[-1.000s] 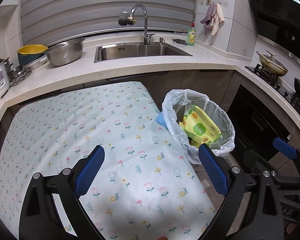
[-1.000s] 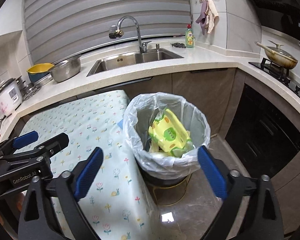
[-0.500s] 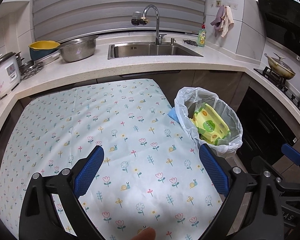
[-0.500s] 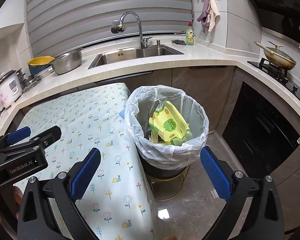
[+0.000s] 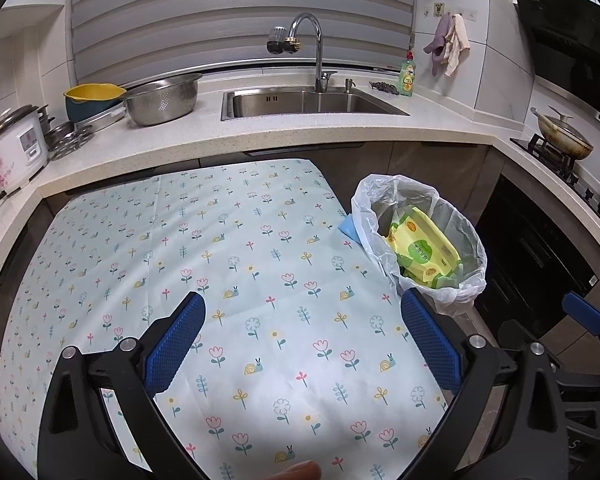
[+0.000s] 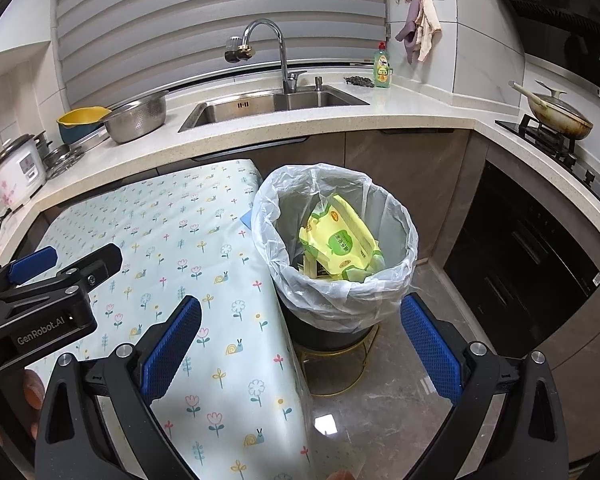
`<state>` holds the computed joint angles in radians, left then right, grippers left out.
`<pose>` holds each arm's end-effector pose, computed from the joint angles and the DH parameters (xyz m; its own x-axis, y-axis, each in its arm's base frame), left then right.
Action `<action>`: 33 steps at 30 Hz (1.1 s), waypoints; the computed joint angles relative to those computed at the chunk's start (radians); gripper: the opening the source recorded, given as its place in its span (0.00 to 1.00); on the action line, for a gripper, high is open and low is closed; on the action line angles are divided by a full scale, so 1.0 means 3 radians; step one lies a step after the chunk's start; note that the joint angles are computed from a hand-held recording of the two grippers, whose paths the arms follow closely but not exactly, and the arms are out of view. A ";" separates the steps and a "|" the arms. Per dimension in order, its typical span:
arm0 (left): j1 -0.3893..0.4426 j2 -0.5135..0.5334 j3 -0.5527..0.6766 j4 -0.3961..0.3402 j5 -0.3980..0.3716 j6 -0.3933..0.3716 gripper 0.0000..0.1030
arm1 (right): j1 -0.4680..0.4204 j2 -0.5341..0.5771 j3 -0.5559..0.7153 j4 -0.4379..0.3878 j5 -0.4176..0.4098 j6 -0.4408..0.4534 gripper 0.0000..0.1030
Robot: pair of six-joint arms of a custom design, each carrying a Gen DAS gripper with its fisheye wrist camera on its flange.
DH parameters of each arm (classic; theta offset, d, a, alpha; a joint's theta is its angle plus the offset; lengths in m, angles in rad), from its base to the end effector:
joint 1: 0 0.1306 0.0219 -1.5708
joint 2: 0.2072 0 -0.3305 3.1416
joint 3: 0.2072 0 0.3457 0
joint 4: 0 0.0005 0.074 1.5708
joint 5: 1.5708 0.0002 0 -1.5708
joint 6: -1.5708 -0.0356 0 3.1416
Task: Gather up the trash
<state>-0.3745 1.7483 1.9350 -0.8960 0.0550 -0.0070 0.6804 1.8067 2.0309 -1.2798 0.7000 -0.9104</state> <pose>0.5283 -0.2103 0.4296 -0.6033 0.2447 -0.7590 0.4083 0.9123 -0.0305 0.4425 0.3280 0.4179 -0.6001 0.2914 -0.7450 0.3904 0.9195 0.0452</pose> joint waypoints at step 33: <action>-0.0080 0.0073 0.0073 -0.0085 -0.0130 -0.0030 0.91 | -0.0033 -0.0081 -0.0195 0.0078 0.0020 0.0003 0.93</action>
<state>-0.3986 1.7702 1.9570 -0.9215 0.0159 -0.0160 0.6705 1.7823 1.9725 -1.2564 0.7062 -0.9096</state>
